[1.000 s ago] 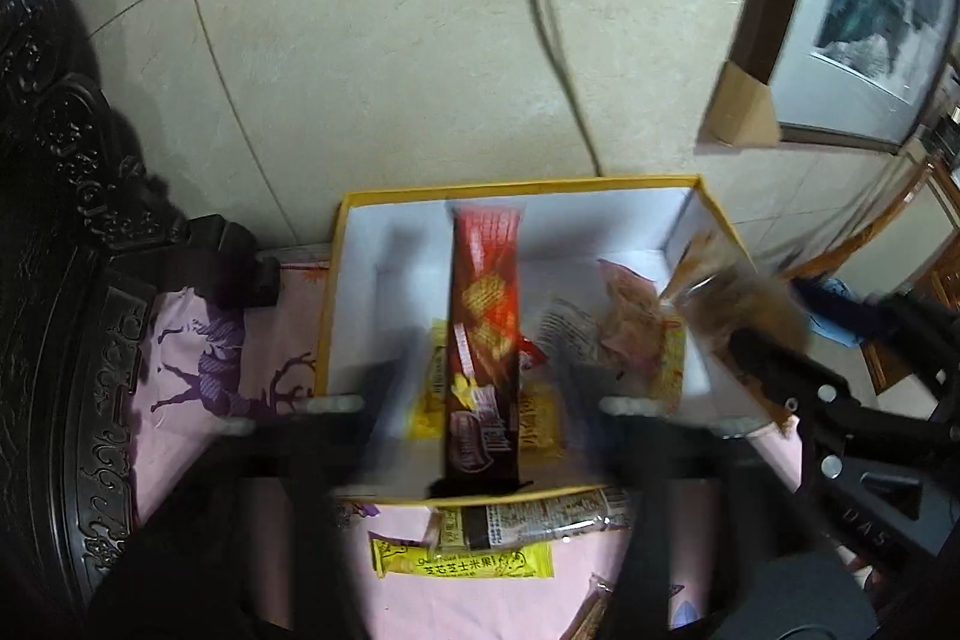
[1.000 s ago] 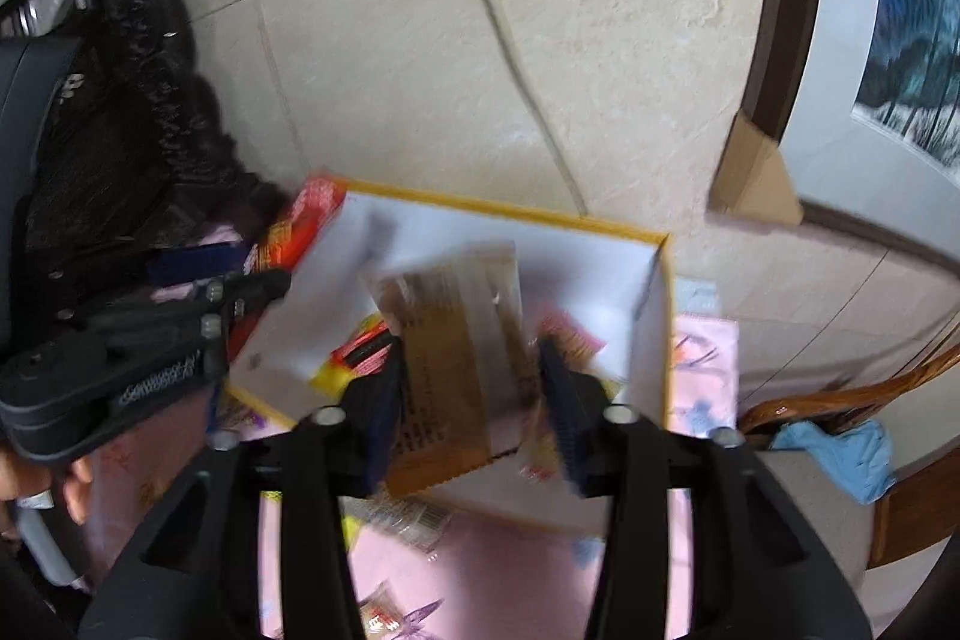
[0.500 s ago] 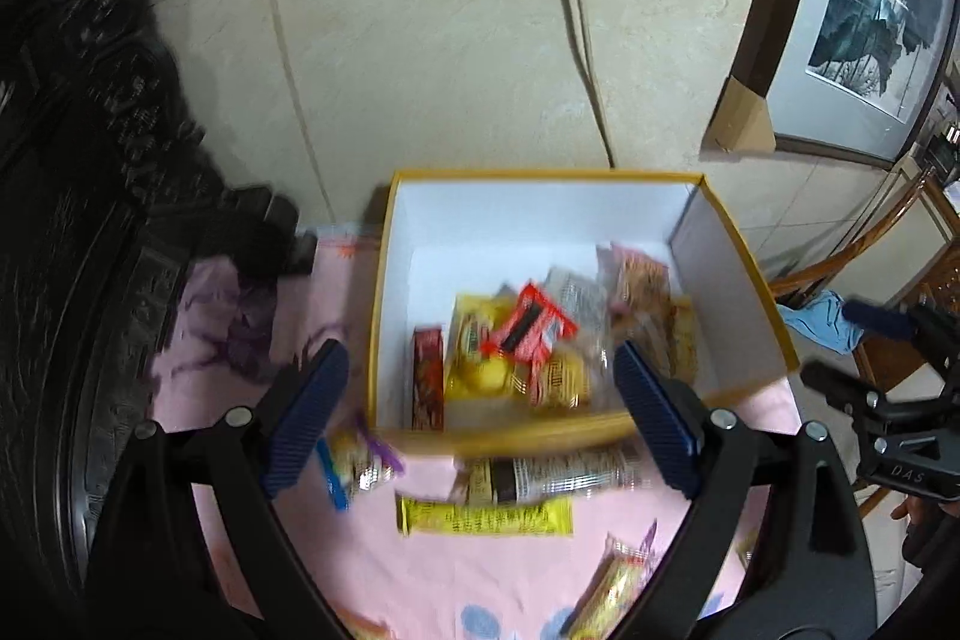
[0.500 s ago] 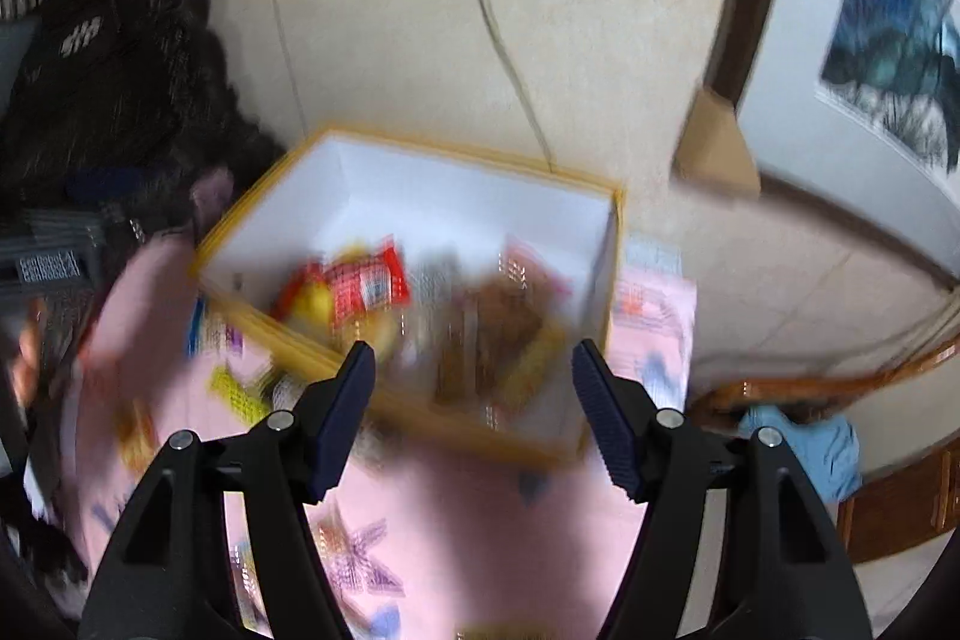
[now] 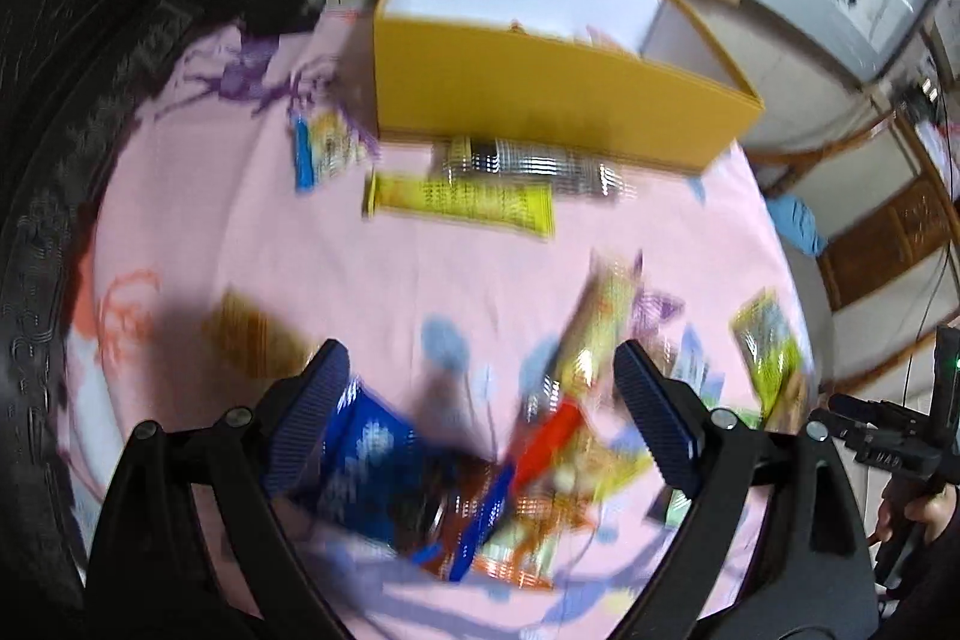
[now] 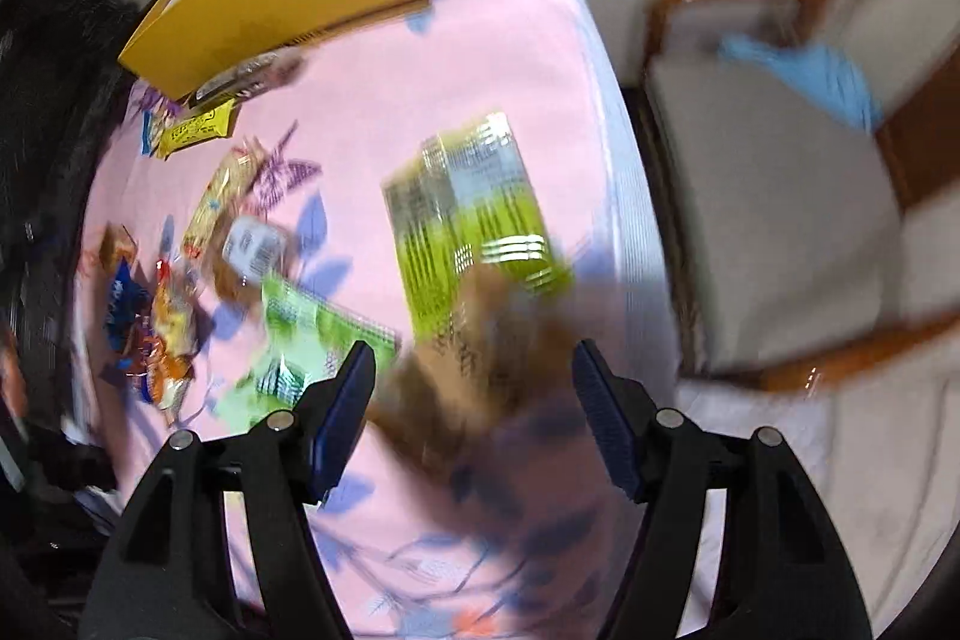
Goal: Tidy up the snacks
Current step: 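Grasp the brown peanut bag with the right gripper while the left gripper grasps a clear candy pack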
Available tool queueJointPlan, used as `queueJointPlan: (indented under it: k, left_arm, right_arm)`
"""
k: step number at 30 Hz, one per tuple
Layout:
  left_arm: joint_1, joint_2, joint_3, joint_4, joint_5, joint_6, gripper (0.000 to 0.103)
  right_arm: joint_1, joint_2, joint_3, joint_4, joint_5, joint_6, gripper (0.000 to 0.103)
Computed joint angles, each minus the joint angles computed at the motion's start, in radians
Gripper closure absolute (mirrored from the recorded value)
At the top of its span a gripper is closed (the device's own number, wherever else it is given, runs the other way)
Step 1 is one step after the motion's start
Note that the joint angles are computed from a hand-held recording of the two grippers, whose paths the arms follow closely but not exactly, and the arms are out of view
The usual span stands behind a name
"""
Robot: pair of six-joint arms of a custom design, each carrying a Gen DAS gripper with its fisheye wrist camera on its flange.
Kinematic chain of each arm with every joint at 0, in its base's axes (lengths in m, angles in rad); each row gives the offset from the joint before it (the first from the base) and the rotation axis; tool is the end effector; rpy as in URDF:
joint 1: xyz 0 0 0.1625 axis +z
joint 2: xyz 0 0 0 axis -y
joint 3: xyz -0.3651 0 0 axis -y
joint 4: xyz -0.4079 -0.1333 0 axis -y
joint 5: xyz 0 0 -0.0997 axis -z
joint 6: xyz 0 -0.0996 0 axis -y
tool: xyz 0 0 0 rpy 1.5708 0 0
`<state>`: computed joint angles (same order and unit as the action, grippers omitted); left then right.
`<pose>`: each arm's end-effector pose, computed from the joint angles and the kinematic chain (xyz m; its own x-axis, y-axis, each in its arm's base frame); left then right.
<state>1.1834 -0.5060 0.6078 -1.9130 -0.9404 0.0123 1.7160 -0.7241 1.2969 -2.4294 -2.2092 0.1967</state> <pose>-0.1400 -0.8513 0.2436 -0.7964 0.1863 -0.5754 0.3767 0.8970 -0.2310 0.1794 -0.7161 0.1347 -0.8302 0.2346 0.5056 0.0239 0.9213 -0.3882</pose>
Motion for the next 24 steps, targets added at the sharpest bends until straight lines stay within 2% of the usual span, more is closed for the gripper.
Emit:
queueJointPlan:
  k: [2,6,11,14,16,18,19,20,22,24]
  left_arm:
    - [-0.001,-0.069,0.116,-0.023,0.007,-0.004,0.012]
    - [-0.003,-0.142,0.223,-0.03,0.021,-0.021,0.012]
    - [-0.014,-0.191,0.283,-0.071,0.033,-0.005,0.012]
    - [-0.018,-0.203,0.298,-0.081,0.035,0.0,0.012]
    - [-0.02,-0.217,0.32,-0.092,0.031,-0.001,0.012]
    - [-0.019,-0.225,0.332,-0.1,0.028,-0.004,0.012]
    - [-0.017,-0.229,0.336,-0.102,0.028,-0.005,0.012]
    - [-0.015,-0.232,0.338,-0.1,0.03,-0.009,0.012]
    - [-0.01,-0.239,0.343,-0.094,0.036,-0.015,0.012]
    - [-0.002,-0.25,0.352,-0.089,0.038,-0.025,0.012]
  right_arm:
    - [-0.004,-0.023,0.057,-0.023,0.044,0.035,0.035]
    - [-0.011,-0.016,0.089,-0.06,0.083,0.035,0.035]
    - [-0.032,0.003,0.09,-0.149,0.092,0.062,0.035]
    - [-0.039,0.041,0.038,-0.158,0.093,0.088,0.034]
    - [-0.031,0.075,-0.003,-0.15,0.064,0.083,0.034]
    - [-0.008,0.125,-0.053,-0.138,-0.025,0.075,0.037]
    - [0.003,0.146,-0.069,-0.142,-0.069,0.057,0.041]
    - [0.016,0.173,-0.083,-0.167,-0.125,0.016,0.057]
    - [0.028,0.194,-0.082,-0.206,-0.153,-0.056,0.061]
    - [0.037,0.194,-0.068,-0.224,-0.144,-0.101,0.065]
